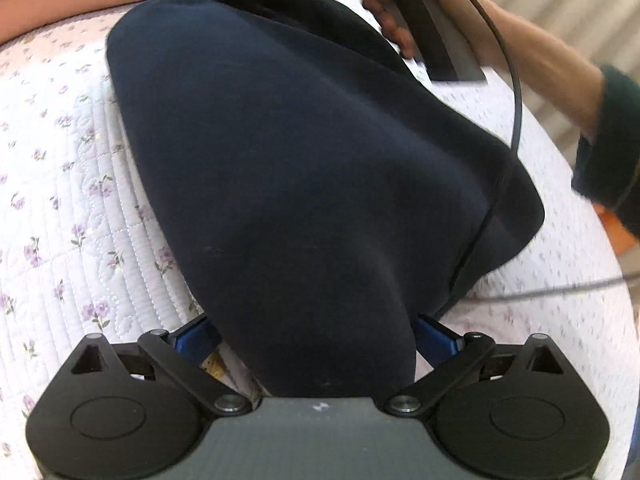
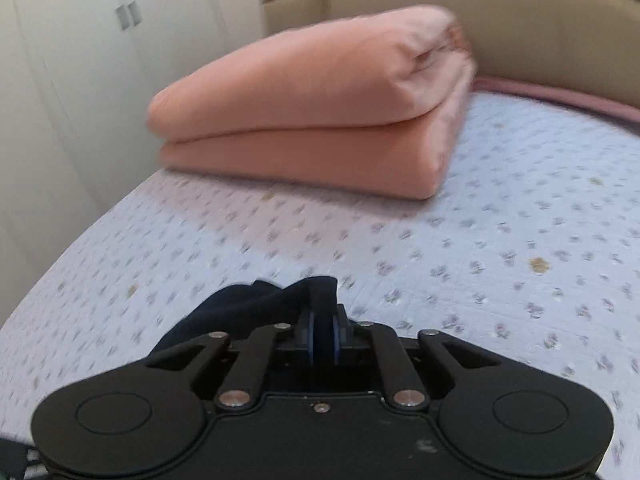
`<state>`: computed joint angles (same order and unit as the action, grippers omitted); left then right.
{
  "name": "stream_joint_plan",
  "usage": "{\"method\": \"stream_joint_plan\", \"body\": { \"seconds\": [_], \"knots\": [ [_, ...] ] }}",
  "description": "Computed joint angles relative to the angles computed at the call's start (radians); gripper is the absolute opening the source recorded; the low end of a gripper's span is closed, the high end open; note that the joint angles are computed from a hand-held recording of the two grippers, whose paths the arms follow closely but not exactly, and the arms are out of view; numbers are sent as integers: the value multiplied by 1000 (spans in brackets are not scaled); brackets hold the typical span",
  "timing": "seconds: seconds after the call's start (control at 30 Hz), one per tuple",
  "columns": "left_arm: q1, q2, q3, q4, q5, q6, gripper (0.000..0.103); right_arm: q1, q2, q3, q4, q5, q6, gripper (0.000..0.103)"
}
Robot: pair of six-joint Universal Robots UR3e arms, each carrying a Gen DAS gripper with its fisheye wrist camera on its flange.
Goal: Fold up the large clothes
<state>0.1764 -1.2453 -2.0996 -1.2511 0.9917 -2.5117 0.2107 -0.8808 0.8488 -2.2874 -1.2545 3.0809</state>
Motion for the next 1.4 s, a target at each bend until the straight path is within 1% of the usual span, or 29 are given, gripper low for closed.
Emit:
{"method": "stream_joint_plan", "body": {
  "seconds": [0.07, 0.1, 0.2, 0.23, 0.27, 0.3, 0.33, 0.37, 0.4, 0.47, 0.5, 0.53, 0.6, 0.67, 0.7, 0.73, 0.77, 0.8, 0.83, 0.87, 0.93, 1.0, 1.07, 1.13, 1.2, 1.27, 1.3, 1.33, 1.4],
  "knots": [
    [-3, -4, -8, 27, -8, -43, 102, 29, 24, -28, -10, -77, -22, 7],
    [1, -12, 2, 28, -8, -49, 102, 26, 39, -38, -9, -90, -1, 7],
    [12, 25, -21, 34, -12, -85, 102, -18, 81, -66, 14, -46, 107, 8],
    [14, 35, -27, 31, -12, -95, 102, -24, 81, -59, 10, -59, 127, 8],
    [18, 49, -30, 20, -7, -96, 102, -22, 84, -69, 23, -94, 152, 5],
    [33, 76, -28, -22, -1, -74, 102, -2, 84, -82, 40, -213, 182, 0],
    [42, 107, -21, -75, 11, -52, 100, -2, 59, -52, 30, -263, 189, 0],
    [55, 128, 0, -136, 18, -27, 97, -26, 9, 19, -5, -243, 196, 0],
    [85, 161, 21, -221, 6, 13, 96, -67, -63, 124, -53, -175, 203, 9],
    [203, 231, 83, -472, -60, 137, 96, -142, -195, 282, -76, -26, 217, 35],
    [268, 252, 131, -614, -87, 207, 96, -174, -265, 358, -80, 46, 207, 68],
    [324, 260, 172, -720, -105, 268, 97, -191, -332, 430, -86, 95, 178, 93],
    [468, 281, 269, -963, -143, 410, 101, -176, -441, 522, -74, 105, 110, 95],
    [562, 254, 334, -1070, -165, 473, 102, -124, -521, 570, -29, 77, 35, 97],
    [580, 245, 342, -1047, -179, 444, 103, -92, -567, 624, -50, 63, 12, 98],
    [579, 242, 324, -966, -192, 381, 103, -63, -588, 651, -65, 45, 4, 99],
    [562, 238, 289, -847, -196, 288, 103, -16, -601, 659, -53, -15, -5, 99],
    [534, 217, 261, -725, -185, 190, 103, 62, -589, 625, -7, -151, 2, 99],
    [503, 190, 244, -633, -174, 125, 102, 126, -576, 611, 4, -263, 11, 99],
    [477, 165, 234, -565, -169, 97, 102, 157, -582, 638, -22, -300, 7, 99],
    [422, 130, 203, -429, -156, 73, 103, 147, -595, 671, 5, -242, -25, 99],
    [356, 106, 148, -327, -139, 72, 103, 133, -587, 703, 5, -252, -15, 103],
    [391, 82, 94, -372, -183, 154, 103, 100, -613, 800, -73, -253, 9, 103],
    [448, 24, 74, -454, -196, 176, 103, 103, -662, 923, -180, -320, 2, 103],
    [507, 61, 68, -547, -191, 243, 103, 30, -760, 1047, -220, -233, -4, 103],
    [527, 96, 100, -608, -159, 321, 103, -96, -840, 1091, -116, -80, 52, 103],
    [526, 111, 132, -632, -126, 339, 103, -144, -864, 1097, -66, -26, 46, 103],
    [516, 111, 166, -642, -94, 335, 103, -166, -873, 1082, -21, -6, 29, 103],
    [518, 129, 252, -705, -31, 370, 99, -161, -858, 997, 82, -27, -9, 103]
  ]
}}
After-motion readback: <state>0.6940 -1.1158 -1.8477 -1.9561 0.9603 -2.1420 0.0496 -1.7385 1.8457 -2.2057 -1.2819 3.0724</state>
